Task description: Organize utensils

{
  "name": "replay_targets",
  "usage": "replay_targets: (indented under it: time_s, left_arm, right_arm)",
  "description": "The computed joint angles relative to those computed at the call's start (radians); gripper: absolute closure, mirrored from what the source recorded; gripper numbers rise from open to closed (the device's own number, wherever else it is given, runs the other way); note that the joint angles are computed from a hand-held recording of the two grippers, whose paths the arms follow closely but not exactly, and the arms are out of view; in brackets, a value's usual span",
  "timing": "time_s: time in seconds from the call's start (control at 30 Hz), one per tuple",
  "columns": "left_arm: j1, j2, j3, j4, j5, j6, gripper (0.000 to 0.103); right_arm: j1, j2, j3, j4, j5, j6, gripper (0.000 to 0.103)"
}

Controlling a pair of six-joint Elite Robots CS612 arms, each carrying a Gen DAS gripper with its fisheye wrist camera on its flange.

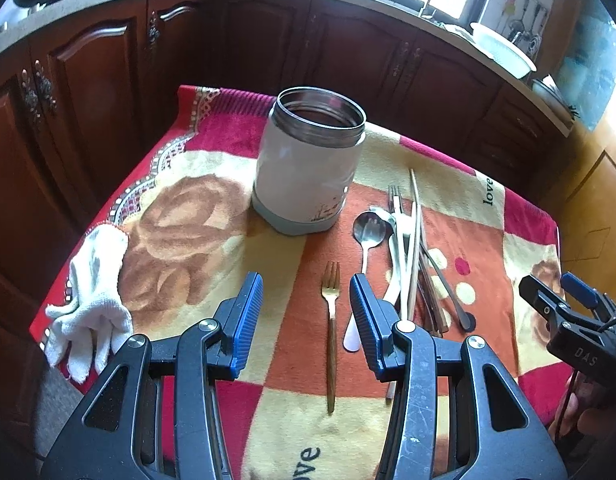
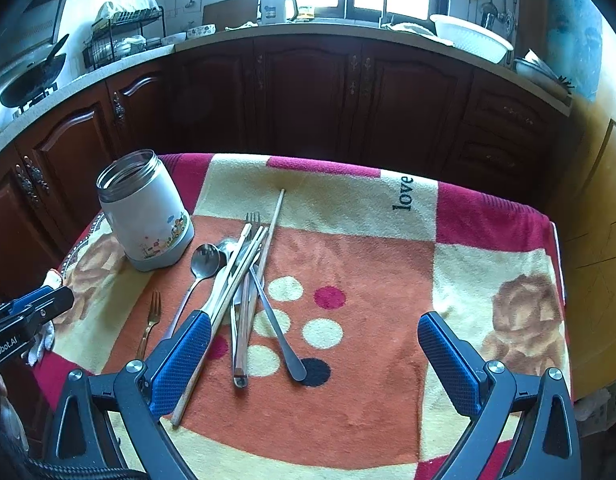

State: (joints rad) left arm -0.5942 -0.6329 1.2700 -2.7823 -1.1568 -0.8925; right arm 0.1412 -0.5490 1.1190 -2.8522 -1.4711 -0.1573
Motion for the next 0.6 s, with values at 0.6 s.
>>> replay_targets:
  time_s: [0.6]
  left_arm:
    - [-0.001, 0.010, -0.014, 0.024, 0.003, 0.006, 0.058]
  right_arm:
    - [0.000, 0.009, -0.012, 0.024, 0.016, -0.002, 0.000]
